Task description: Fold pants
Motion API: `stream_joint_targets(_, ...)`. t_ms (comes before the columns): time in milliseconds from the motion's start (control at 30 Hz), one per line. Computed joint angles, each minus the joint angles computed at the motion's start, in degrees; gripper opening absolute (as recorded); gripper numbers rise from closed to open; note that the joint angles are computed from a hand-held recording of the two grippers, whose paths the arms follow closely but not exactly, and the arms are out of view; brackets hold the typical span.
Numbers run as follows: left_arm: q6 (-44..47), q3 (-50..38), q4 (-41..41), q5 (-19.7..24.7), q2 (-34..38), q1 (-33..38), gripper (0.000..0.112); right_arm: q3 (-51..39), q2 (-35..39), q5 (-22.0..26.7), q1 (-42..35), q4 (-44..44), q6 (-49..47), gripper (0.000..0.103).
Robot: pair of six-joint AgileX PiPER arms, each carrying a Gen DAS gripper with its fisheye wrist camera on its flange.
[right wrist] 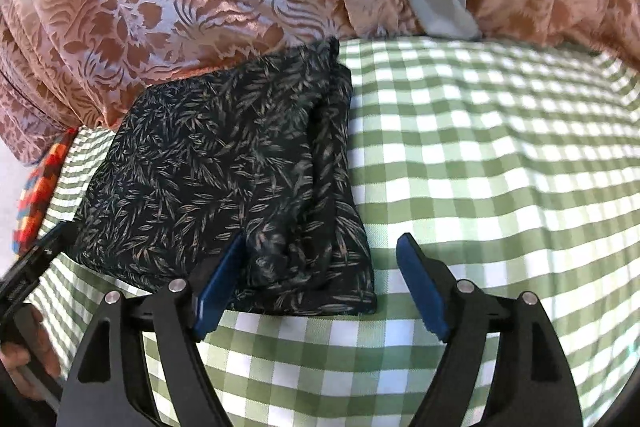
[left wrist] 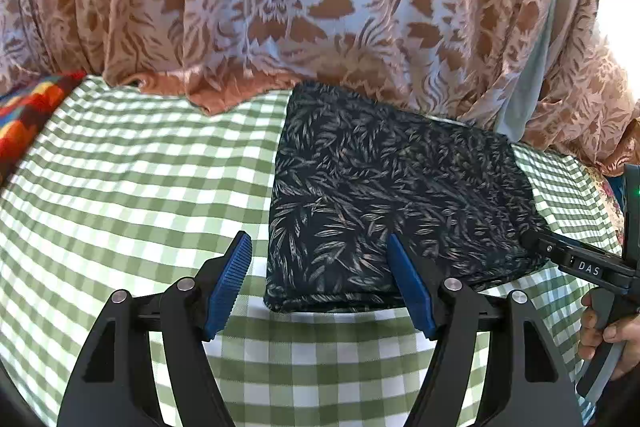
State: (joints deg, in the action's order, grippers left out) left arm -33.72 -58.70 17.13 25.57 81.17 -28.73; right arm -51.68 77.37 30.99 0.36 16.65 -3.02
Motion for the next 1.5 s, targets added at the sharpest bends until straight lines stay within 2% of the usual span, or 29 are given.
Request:
stream_joint_targets(133,-3.81,1.57,2.89,0.75,-2.92,-1.89,0.075,1.15,-3.42,-0.65,2.94,-8.83,9.53,0.079)
stream_joint_targets(233,-9.37,3.36,8.28,1.71,-5.35,-4.2,0.075,2.36,-6.43,-0.96,5.38,-16.59,18.49,0.082)
stream_joint_targets(333,-11.71,4.59,10.02,2.15,-6.78,-5.4,0.08,3.67,-9.34,-0.79,7.65,-21.72,24.87,0.085)
stream_joint_targets(600,-17.93,7.2,15.21,4.52,-9.73,-9.14,0.08,5.78,-12.4,1.09,16.69,-33.54,39.36,0.087)
stream_joint_targets(667,-19.79,8.13,16.61,5.63,-10.79,-10.66,0.088,6.08,-12.52,2.6,20.3,-38.33,45.18,0.087)
stream_joint_targets(767,-27.38,10.03,23.54,8.77,-13.0,-14.6,0.094,7.16,-13.66,4.68,25.51,-44.62,53.27,0.09)
stream_joint_targets(833,-31.21,11.1,26.96,11.06,-14.31,-17.27,0.097,7.78,-14.67,7.08,29.42,-48.68,59.41,0.094)
stream_joint_targets(933,-34.93,12.56,30.05,14.73,-15.89,-21.66,0.099,8.88,-16.37,13.57,37.95,-57.74,72.48,0.101)
stream_joint_targets(1100,-42.0,14.73,34.14,20.38,-18.07,-28.49,0.099,9.49,-16.59,24.97,51.45,-66.03,84.89,0.101)
stream_joint_targets(1200,-44.95,14.88,35.33,24.06,-18.4,-31.26,0.099,9.47,-16.17,30.61,57.68,-68.9,88.98,0.101)
stream_joint_targets(1267,-46.1,14.49,36.13,26.76,-17.96,-32.64,0.099,9.72,-16.29,32.73,59.96,-69.75,90.69,0.101)
stream_joint_targets(1500,-48.33,15.06,37.21,29.04,-19.0,-33.47,0.099,10.48,-16.82,35.4,62.77,-69.58,93.54,0.101)
